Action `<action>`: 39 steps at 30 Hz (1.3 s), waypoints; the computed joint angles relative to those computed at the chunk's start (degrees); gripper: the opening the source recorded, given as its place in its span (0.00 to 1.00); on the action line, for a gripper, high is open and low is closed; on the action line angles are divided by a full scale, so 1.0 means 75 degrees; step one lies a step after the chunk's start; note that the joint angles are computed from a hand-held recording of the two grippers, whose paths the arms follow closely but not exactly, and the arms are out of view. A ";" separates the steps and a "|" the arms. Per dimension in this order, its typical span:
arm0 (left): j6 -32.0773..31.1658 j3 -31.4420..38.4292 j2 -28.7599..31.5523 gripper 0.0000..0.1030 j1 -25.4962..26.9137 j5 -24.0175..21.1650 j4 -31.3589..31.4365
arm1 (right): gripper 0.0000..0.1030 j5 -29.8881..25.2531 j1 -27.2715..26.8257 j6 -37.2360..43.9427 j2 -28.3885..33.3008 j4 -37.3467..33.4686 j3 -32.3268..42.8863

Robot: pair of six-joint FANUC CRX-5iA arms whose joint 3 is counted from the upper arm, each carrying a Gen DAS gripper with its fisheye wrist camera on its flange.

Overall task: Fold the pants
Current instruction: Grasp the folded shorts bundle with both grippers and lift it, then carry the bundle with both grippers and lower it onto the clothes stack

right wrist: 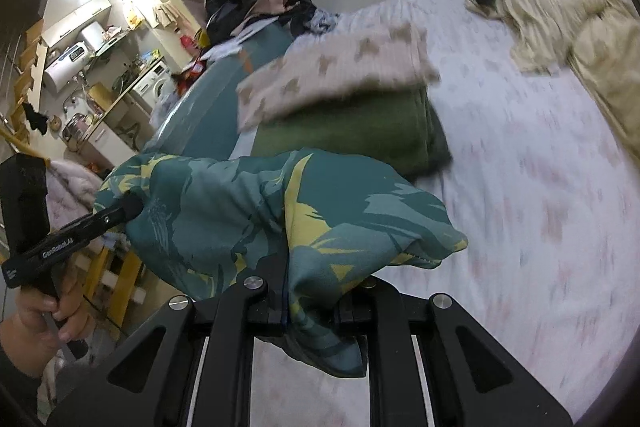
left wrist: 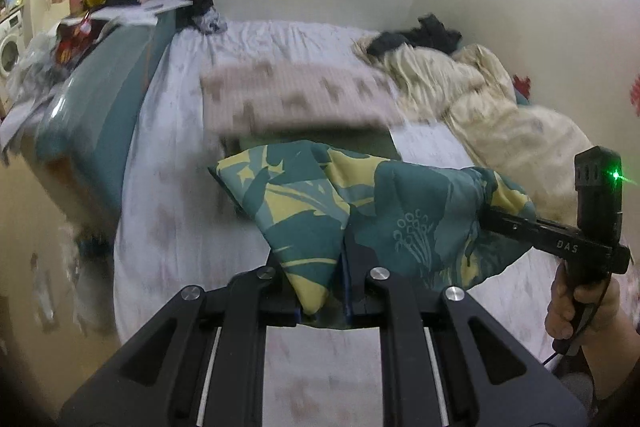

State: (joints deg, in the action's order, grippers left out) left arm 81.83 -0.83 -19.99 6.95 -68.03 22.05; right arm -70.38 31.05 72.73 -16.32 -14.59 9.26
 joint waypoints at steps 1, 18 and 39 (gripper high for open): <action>-0.0009 0.0241 0.0363 0.11 0.0024 0.0169 0.0063 | 0.14 0.0033 -0.0180 0.0257 0.0488 -0.0019 0.0445; 0.1410 0.2398 0.3619 0.83 -0.0380 0.1841 -0.2763 | 0.65 0.0877 -0.0654 0.0293 0.4811 0.1804 0.3612; 0.2858 0.1792 0.2314 0.86 -0.0731 0.1618 -0.4155 | 0.77 0.0695 -0.0393 -0.0440 0.3597 0.2663 0.2659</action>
State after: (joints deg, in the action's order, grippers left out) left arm 103.26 12.62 -2.64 1.47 -55.89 -9.11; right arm -65.17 28.10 69.43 10.66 5.39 29.20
